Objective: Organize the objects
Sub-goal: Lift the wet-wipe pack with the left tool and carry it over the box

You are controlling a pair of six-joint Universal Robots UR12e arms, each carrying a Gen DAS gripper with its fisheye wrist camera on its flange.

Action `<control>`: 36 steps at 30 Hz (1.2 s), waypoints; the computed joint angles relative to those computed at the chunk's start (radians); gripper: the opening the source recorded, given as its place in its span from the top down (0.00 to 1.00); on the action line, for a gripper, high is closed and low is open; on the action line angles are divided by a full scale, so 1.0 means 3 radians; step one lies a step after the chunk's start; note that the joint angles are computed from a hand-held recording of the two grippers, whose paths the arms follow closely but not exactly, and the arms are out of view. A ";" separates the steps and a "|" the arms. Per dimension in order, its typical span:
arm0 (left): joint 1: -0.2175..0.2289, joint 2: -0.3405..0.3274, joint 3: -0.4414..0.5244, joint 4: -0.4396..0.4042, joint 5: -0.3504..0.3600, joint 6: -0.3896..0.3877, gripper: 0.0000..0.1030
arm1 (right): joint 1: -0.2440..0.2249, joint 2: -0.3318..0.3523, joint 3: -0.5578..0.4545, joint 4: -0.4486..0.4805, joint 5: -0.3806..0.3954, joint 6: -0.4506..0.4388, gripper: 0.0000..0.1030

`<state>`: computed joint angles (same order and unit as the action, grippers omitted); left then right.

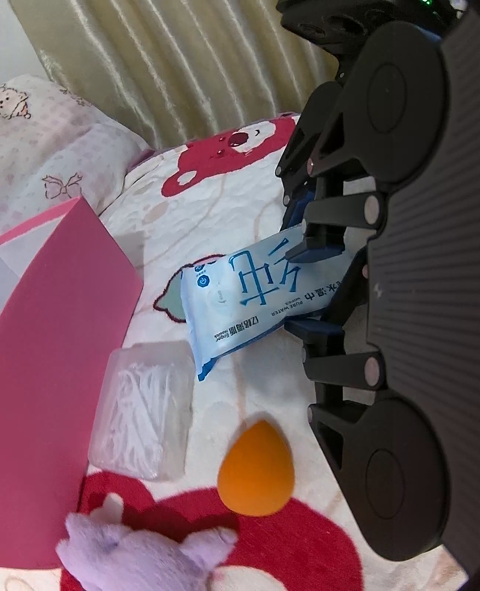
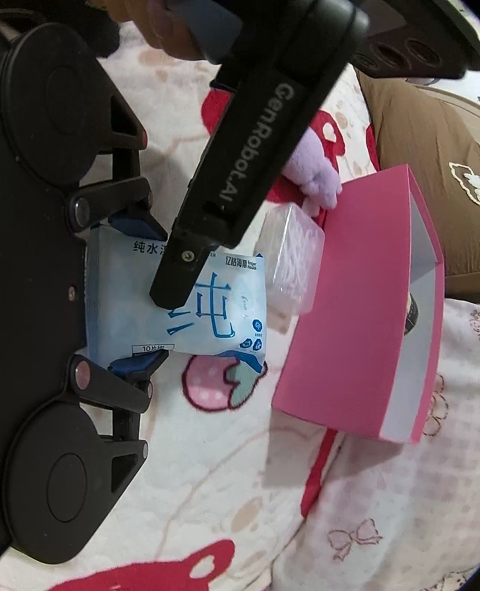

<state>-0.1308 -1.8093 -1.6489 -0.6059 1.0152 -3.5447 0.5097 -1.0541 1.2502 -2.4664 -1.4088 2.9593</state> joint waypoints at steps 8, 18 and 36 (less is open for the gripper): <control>0.0019 0.0137 -0.0024 -0.0094 0.0119 0.0125 0.70 | 0.0010 -0.0042 -0.0032 0.0048 0.0183 0.0274 0.36; 0.0045 0.0280 0.0014 -0.0433 0.0136 0.0389 0.70 | 0.0050 -0.0123 -0.0009 0.0062 0.0234 0.0498 0.36; 0.0084 0.0326 0.0508 -0.1605 0.0155 0.0933 0.70 | 0.0065 -0.0212 -0.0224 0.0559 0.0395 0.1349 0.36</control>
